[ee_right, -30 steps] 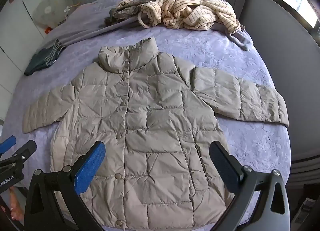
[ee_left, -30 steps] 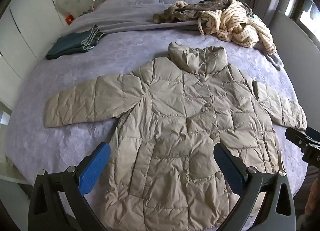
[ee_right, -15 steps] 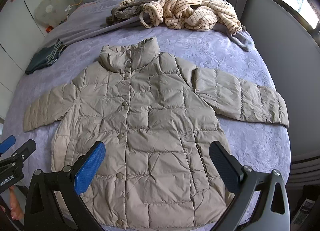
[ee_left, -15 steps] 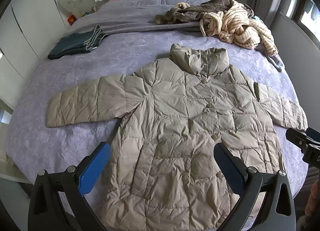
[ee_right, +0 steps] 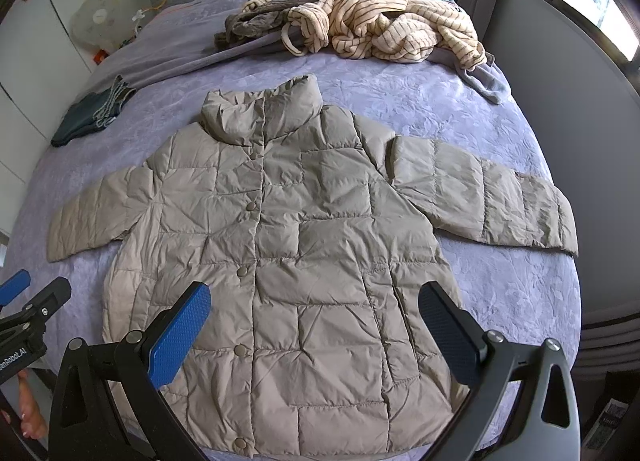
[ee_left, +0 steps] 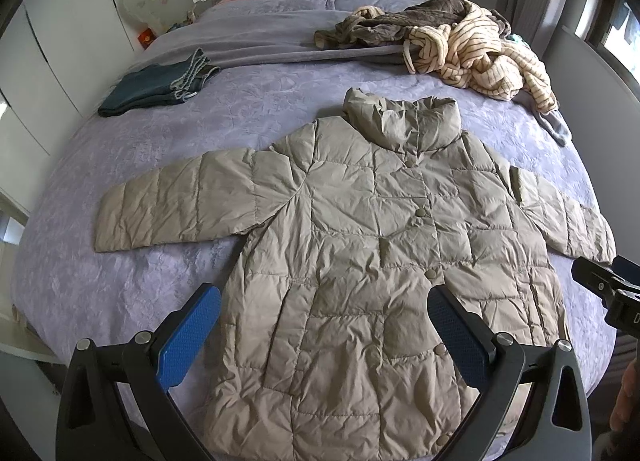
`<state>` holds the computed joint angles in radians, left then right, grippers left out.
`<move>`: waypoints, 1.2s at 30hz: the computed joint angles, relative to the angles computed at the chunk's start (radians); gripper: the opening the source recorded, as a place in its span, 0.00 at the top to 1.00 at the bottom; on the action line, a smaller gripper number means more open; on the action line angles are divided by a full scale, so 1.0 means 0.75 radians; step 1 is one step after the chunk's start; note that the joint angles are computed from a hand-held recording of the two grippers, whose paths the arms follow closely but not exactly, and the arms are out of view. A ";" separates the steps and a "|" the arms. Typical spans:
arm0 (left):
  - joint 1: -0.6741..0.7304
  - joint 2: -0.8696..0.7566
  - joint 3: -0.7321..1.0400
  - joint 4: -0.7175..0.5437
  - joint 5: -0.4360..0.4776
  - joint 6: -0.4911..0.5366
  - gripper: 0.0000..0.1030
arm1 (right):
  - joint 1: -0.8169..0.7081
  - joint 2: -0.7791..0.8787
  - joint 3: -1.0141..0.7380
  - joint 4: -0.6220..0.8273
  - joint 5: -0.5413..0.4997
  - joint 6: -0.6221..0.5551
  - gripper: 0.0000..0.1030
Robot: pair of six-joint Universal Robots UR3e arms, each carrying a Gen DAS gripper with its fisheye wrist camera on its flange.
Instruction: Fold large clothes
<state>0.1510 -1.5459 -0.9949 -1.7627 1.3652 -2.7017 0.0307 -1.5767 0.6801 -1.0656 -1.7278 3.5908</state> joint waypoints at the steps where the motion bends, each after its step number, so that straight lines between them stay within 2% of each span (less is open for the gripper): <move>1: 0.000 0.001 -0.002 0.001 -0.001 0.000 0.00 | -0.008 -0.006 0.006 -0.003 0.005 -0.007 0.00; 36: 0.025 -0.004 0.013 -0.016 -0.006 0.019 0.00 | 0.009 0.029 -0.025 0.001 -0.004 0.007 0.00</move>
<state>0.1696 -1.5485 -0.9851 -1.7744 1.3608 -2.6876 0.0375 -1.5547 0.6617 -1.0651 -1.7307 3.5964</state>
